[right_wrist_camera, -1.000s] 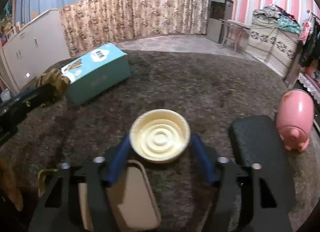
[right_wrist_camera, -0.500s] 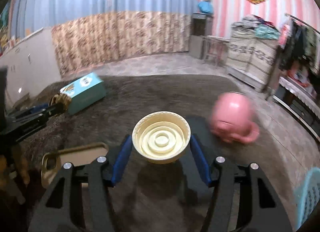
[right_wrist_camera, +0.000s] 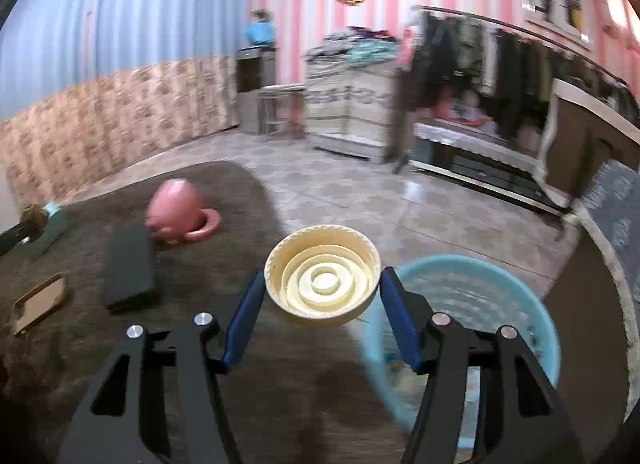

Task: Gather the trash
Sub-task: 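Carry the khaki cloth and cream bowl over the basket with both tools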

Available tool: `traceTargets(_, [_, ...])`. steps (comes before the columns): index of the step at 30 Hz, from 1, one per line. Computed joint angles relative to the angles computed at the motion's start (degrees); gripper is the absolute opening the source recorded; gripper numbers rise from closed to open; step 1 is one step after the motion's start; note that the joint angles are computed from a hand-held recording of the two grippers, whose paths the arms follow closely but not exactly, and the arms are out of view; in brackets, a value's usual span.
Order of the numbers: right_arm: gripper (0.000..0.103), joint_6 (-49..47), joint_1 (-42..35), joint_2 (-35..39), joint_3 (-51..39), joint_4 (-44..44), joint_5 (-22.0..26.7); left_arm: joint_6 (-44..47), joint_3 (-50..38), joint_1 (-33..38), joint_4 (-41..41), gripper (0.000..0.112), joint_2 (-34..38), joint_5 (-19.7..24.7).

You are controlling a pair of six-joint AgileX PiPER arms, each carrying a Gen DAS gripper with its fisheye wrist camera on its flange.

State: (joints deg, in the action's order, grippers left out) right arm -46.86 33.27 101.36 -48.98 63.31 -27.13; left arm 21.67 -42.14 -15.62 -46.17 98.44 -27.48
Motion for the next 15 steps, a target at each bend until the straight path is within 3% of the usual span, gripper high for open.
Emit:
traceTargets(5, [0.059, 4.68, -6.92, -2.36, 4.06, -5.05, -2.17, 15.58, -9.69, -12.47, -16.95, 0.039, 5.04, -1.93])
traceTargets(11, [0.059, 13.86, -18.32, -3.37, 7.68, -15.05, -0.35, 23.68, -25.79, -20.98, -24.29, 0.039, 14.78, 2.18])
traceTargets(15, [0.059, 16.88, -25.13, -1.97, 7.74, -20.0, -0.07, 38.51, -40.05, -24.81, -36.86, 0.039, 23.32, 5.19])
